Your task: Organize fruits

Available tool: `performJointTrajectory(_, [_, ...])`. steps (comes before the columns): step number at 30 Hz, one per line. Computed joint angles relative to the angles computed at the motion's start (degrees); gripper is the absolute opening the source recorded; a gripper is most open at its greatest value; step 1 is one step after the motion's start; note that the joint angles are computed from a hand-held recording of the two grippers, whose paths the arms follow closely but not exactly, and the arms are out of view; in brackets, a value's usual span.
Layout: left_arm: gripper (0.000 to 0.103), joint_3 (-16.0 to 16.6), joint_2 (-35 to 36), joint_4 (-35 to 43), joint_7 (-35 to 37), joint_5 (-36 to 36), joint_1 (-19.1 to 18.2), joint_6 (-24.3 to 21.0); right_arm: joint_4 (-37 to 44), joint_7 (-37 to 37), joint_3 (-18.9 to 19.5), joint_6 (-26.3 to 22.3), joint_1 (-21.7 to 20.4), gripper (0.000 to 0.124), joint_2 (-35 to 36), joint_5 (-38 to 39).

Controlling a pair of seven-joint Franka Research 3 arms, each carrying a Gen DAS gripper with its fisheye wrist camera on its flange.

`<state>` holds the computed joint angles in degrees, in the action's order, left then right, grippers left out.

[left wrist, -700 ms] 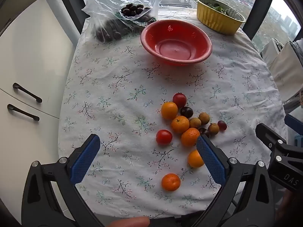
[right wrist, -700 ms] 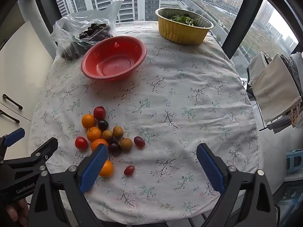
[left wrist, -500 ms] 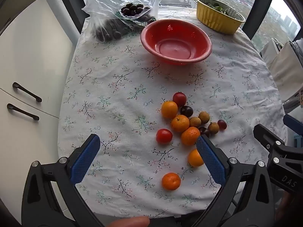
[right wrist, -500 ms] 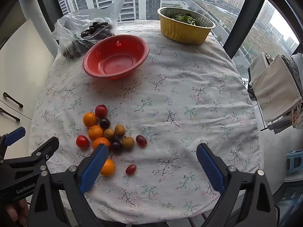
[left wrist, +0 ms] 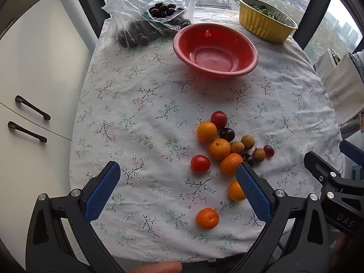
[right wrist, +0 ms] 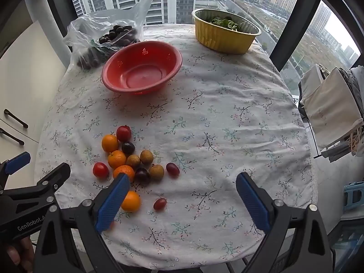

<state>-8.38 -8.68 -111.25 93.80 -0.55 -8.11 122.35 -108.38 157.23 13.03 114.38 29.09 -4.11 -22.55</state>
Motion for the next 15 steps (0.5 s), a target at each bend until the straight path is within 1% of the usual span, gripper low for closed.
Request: performJointTrajectory(15, [0.103,0.1,0.0,-0.3,0.1,-0.1,0.1,0.1,0.3,-0.1,-0.2,0.1,0.2,0.097,0.3,0.2])
